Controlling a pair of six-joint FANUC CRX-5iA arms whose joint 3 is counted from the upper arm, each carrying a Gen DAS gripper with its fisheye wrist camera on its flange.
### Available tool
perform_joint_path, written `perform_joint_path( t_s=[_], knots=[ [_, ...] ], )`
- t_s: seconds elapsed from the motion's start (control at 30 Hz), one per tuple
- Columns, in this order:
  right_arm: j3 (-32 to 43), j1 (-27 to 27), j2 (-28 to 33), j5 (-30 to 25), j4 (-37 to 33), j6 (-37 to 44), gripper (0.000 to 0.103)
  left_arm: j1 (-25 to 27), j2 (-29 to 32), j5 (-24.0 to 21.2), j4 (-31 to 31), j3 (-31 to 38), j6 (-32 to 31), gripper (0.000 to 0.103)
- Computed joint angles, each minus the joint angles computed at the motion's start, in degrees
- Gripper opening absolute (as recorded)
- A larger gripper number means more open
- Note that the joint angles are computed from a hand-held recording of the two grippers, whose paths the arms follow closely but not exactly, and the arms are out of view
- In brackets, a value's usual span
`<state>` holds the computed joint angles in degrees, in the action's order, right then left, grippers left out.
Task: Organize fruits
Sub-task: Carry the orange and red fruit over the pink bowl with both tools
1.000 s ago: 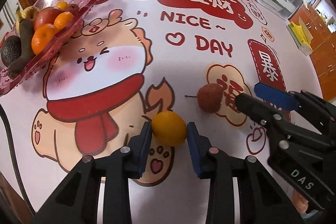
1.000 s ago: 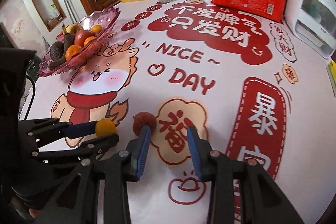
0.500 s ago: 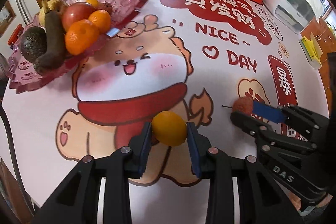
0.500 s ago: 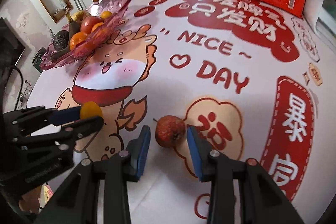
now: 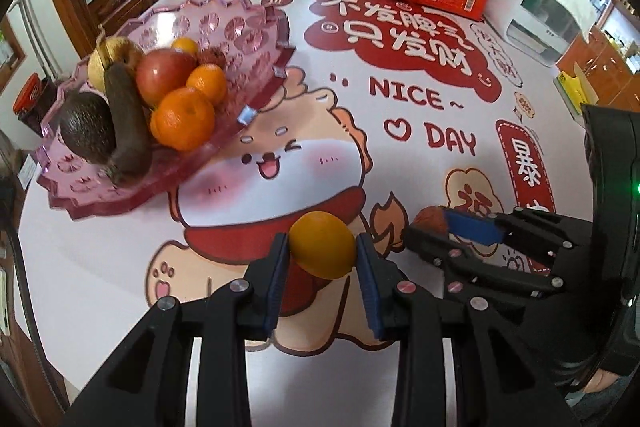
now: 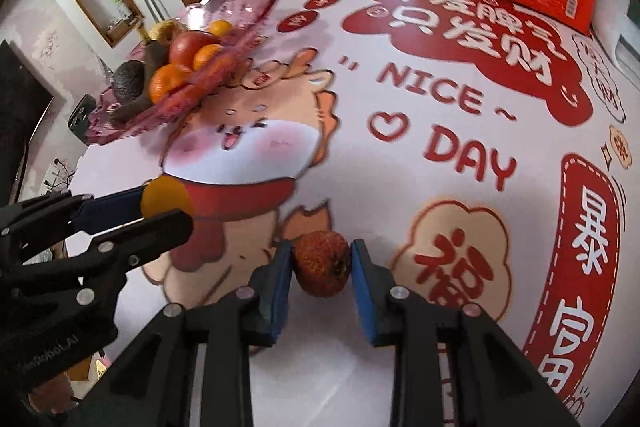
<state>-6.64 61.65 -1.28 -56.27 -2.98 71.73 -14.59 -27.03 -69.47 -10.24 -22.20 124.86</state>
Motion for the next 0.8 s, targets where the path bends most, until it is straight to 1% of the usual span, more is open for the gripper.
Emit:
perform_joint_path(
  t_s=[0.1, 0.27, 0.53, 0.8],
  knots=[
    [0.4, 1.6, -0.3, 0.2, 1.4, -1.2, 0.03, 1.1, -1.2, -0.6, 0.3, 0.4, -1.8, 0.032],
    [2.0, 3.5, -0.5, 0.0, 2.2, -3.5, 0.029, 4.8, -4.8, -2.0, 1.8, 1.2, -6.8, 0.032],
    [5.6, 7.0, -0.6, 1.0, 6.3, -8.3, 0.029, 14.9, -9.6, -3.8, 6.9, 3.1, -19.2, 0.032],
    [9.5, 9.3, 0.4, 3.5, 11.6, -13.0, 0.029, 27.6, -11.9, -4.8, 13.3, 6.2, -33.5, 0.032]
  ],
)
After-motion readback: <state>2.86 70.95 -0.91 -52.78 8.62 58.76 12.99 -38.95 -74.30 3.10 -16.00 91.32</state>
